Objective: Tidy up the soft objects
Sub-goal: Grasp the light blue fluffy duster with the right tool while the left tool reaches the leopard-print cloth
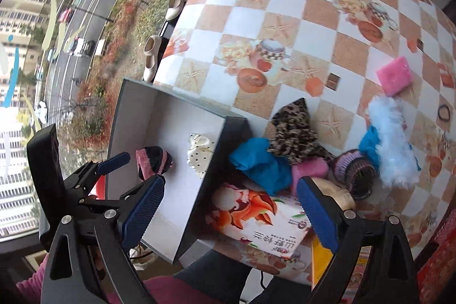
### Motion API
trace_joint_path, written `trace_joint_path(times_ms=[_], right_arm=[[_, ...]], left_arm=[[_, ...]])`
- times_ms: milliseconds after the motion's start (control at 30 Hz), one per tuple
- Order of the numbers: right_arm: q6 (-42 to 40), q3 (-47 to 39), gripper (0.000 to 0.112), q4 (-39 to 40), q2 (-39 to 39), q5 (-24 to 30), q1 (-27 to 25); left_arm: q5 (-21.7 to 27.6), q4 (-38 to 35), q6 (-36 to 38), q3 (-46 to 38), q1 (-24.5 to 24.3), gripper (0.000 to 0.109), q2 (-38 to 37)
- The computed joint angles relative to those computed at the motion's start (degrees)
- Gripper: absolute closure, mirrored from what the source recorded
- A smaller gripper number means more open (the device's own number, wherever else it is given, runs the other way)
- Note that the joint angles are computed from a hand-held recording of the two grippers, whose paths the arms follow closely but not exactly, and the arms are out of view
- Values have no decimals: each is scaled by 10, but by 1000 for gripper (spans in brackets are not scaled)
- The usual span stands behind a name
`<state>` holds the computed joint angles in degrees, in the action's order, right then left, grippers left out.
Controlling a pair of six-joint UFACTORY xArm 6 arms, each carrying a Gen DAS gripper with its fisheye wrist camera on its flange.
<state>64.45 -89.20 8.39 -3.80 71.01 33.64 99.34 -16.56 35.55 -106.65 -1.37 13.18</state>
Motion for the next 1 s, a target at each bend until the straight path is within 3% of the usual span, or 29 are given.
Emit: trace_joint_path(times_ms=[100,200,333,533,733,833,1000], right_arm=[[50,72,10,-19,-78,24,-19],[83,137,10,-30,-145,62,-47],[99,238,10,-12,-227,66,-90],[55,326,10,18,-257,48,-149],[-8,367,10,57,-231,-29,-172],[-40,369,10,62,-213,-21,-174],[23,462,10,41,-324,6,-197]], left_arm=[[4,-3,3,1,-31,12,-8],[-3,4,1,11,-66,12,-20],[-14,20,-12,14,-119,12,-22],[-42,64,-74,-8,-206,12,26],[7,108,-121,-54,-253,13,104],[26,134,-134,-64,-264,13,127],[36,158,-139,-63,-274,14,141]])
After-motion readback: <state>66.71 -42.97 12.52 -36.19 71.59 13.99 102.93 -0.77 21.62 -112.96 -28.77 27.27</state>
